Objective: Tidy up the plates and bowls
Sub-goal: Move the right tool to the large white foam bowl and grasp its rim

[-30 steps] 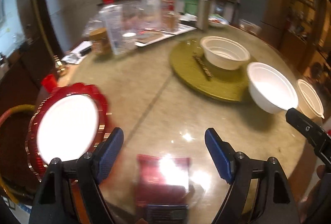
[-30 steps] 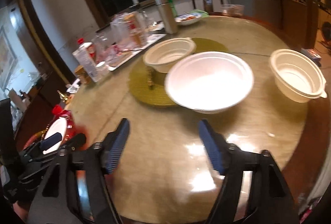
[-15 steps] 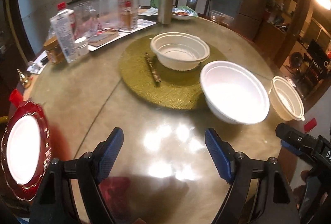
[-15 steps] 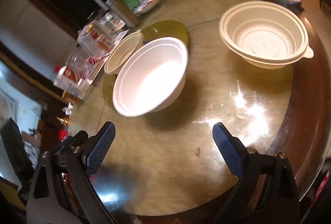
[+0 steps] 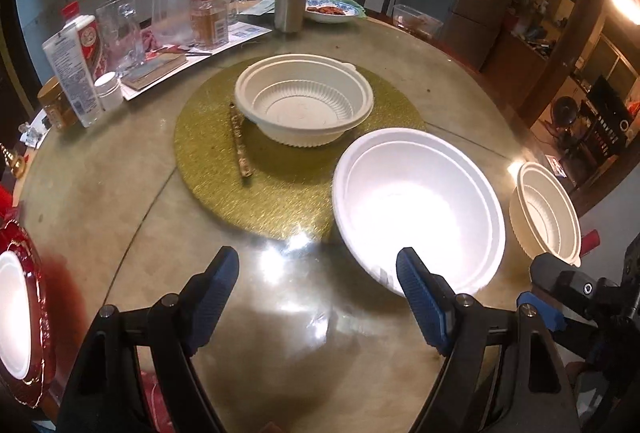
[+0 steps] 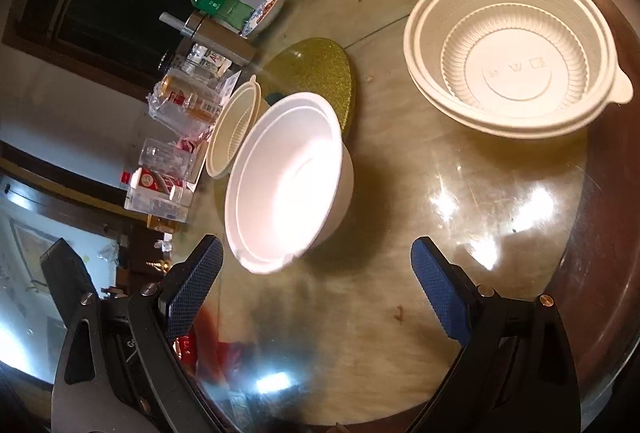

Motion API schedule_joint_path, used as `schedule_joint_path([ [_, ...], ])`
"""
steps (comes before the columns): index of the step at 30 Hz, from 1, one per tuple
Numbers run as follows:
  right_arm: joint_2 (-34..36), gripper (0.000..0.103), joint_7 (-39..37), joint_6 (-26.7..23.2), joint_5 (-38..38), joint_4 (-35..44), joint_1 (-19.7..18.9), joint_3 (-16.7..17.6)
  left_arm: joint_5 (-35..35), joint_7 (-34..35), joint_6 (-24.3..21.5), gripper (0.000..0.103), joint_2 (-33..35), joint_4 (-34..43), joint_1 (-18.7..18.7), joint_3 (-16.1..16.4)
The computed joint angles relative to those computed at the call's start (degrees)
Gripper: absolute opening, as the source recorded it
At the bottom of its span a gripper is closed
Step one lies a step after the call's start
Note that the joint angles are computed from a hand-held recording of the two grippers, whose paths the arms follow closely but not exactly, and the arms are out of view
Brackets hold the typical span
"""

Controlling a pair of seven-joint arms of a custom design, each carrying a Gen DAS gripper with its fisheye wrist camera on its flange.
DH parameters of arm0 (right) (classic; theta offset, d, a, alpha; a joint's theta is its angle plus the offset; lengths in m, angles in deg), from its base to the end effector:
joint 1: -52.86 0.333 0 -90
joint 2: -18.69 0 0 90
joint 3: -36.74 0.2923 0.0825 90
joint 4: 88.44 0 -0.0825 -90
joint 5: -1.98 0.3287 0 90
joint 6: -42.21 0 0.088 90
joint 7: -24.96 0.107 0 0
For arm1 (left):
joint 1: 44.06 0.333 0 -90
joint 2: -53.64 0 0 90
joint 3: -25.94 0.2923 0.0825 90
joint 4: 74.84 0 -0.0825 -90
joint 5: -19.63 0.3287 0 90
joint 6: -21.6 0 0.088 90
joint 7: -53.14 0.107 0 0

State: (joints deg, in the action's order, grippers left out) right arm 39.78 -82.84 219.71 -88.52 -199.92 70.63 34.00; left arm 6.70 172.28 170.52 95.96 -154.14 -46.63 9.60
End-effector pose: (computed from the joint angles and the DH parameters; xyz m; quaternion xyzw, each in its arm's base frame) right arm 0.5196 0.2277 0.3378 -0.2587 0.8777 -0.0387 0.4016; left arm 0.6863 -0.1733 0.3497 -0.4660 0.8354 -0.2799 0.0811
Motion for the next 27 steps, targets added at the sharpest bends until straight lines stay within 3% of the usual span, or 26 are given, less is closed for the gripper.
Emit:
schedule_joint_path([
  [4, 0.98, 0.096, -0.48, 0.98, 0.57, 1.31, 0.09, -0.97, 0.85, -2.11, -1.55, 0.081, 1.94, 3.36, -1.37, 0.67],
  [8, 1.72, 0.096, -8.63, 1.28, 8.77, 0.95, -0.29, -1.38, 2.1, -4.35, -2.78, 0.081, 3.78, 6.15, -2.68, 1.5],
  [14, 4.22, 0.094, -10.47, 4.48, 11.73, 2.92, 2.01, -5.38, 3.85, -7.06, -4.78, 0.081, 6.21, 9.73, -3.85, 2.24],
  [17, 5.21, 0.082, -14.1, 4.98, 15.7, 3.38, 2.39, -5.84, 4.32, -8.19, -5.88, 0.081, 7.35, 11.56, -4.14, 2.35],
  [19, 5.5, 0.063, -18.72, 4.32, 20.25, 2.92, 1.51, -4.61, 4.49, -8.83, -5.99, 0.081, 7.74, 12.09, -4.31, 2.39],
  [22, 6.08, 0.049, -24.4, 3.75, 26.15, 2.36, 0.38, -3.11, 4.09, -9.19, -5.99, 0.081, 8.43, 12.83, -4.11, 1.87],
  [27, 5.74, 0.029, -28.47, 1.98, 31.33, 1.13, 2.46, -4.64, 4.57, -11.13, -6.5, 0.076, 10.36, 15.48, -4.9, 2.55],
])
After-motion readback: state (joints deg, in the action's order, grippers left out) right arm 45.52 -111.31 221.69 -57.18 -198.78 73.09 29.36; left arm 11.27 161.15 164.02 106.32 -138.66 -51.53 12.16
